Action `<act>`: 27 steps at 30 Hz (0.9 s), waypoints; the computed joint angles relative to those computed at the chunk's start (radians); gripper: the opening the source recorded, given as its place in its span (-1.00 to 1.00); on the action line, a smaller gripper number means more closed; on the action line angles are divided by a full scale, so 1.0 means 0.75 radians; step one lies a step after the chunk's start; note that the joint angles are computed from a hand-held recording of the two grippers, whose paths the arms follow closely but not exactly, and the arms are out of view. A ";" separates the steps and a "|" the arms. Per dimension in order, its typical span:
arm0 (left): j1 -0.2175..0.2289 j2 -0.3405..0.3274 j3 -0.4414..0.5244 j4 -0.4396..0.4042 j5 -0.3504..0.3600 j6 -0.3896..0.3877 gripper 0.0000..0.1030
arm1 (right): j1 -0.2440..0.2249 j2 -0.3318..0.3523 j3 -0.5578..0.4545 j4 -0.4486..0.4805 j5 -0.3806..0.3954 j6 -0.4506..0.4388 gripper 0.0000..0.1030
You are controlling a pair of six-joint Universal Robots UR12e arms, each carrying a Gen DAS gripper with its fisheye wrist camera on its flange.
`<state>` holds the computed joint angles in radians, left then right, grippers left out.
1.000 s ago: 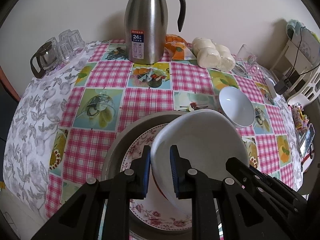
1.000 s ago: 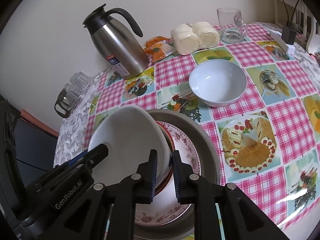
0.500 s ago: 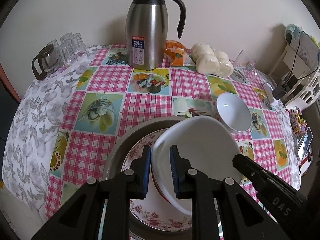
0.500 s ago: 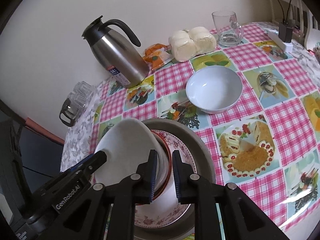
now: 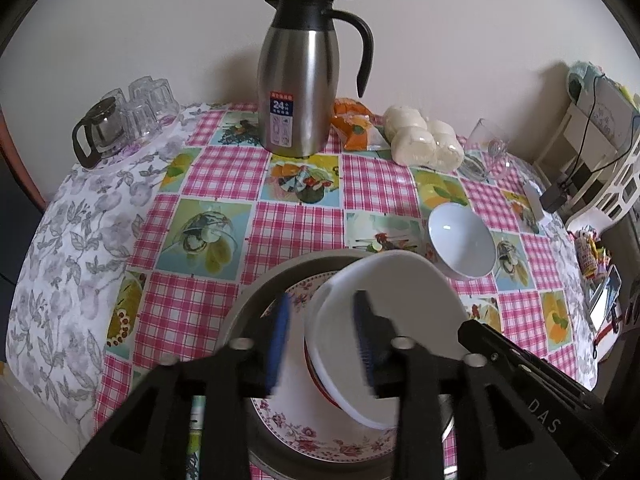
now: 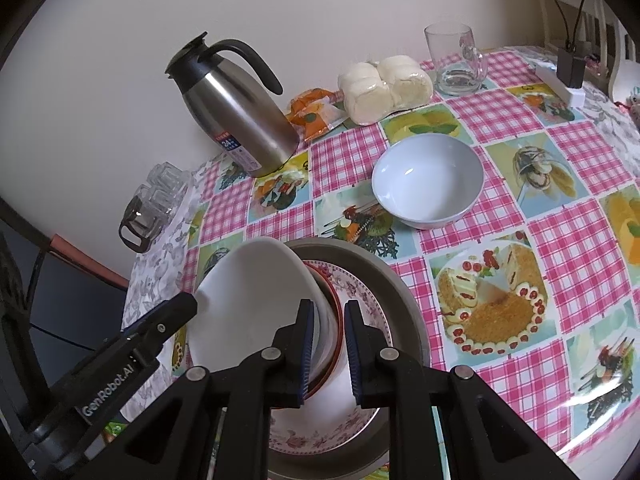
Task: Organize plates and bowls
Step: 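Open both tools to release the square bowl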
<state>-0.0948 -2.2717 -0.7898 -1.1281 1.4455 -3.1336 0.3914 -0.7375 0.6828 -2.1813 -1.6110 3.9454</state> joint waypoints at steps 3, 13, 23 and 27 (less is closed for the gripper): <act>0.002 0.007 -0.009 0.026 0.002 -0.017 -0.05 | 0.004 -0.004 0.001 0.000 -0.024 -0.011 -0.58; 0.008 0.010 -0.024 0.084 0.111 -0.136 0.40 | 0.025 0.004 -0.025 0.008 -0.184 -0.079 0.37; 0.026 0.023 -0.061 0.152 0.160 -0.273 0.69 | 0.035 0.016 -0.041 -0.014 -0.221 -0.158 0.91; 0.032 0.026 -0.070 0.163 0.181 -0.327 0.76 | 0.038 0.021 -0.046 -0.027 -0.216 -0.193 1.00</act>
